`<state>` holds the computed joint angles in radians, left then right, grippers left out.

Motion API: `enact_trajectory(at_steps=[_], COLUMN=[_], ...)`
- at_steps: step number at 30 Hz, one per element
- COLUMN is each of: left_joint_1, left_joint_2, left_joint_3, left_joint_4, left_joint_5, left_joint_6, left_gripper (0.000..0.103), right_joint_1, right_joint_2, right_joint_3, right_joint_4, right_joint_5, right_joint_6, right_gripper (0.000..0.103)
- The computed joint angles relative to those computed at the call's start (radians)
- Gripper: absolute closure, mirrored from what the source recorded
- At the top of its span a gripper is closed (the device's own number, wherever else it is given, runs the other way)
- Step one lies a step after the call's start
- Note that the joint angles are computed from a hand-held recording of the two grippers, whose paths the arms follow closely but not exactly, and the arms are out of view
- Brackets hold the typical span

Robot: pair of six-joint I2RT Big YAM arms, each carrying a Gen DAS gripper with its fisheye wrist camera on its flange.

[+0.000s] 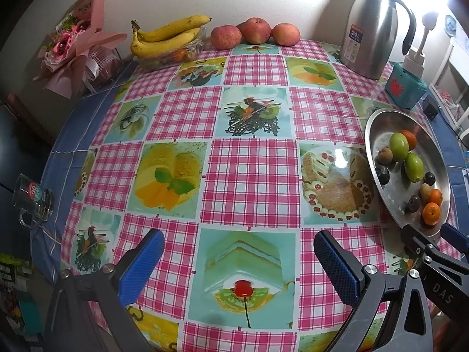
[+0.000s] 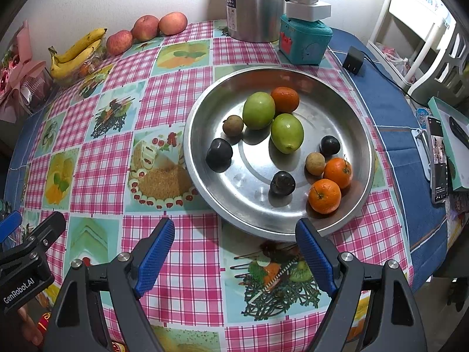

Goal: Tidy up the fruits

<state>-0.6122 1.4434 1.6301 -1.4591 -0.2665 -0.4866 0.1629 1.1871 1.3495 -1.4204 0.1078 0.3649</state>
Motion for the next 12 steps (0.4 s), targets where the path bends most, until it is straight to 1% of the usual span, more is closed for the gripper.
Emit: enact_trajectory(at_steps=[5, 9, 12], left_joint_1=[-0.002, -0.009, -0.008], left_joint_2=[0.0, -0.006, -0.004], left_joint_3=[0.0, -0.001, 0.001], left_joint_4=[0.0, 0.005, 0.004], left_joint_5=[-0.004, -0.036, -0.029], left_joint_6=[-0.005, -0.012, -0.015], left_gripper=[0.0, 0.0, 0.0], right_joint_1=[-0.002, 0.001, 0.001], right_joint_2=[0.002, 0.002, -0.001], right_joint_3=[0.002, 0.001, -0.004], right_joint_4=[-0.002, -0.002, 0.001], right_joint_5=[0.0, 0.001, 0.0], right_joint_6=[-0.002, 0.003, 0.004], right_gripper=[0.018, 0.018, 0.018])
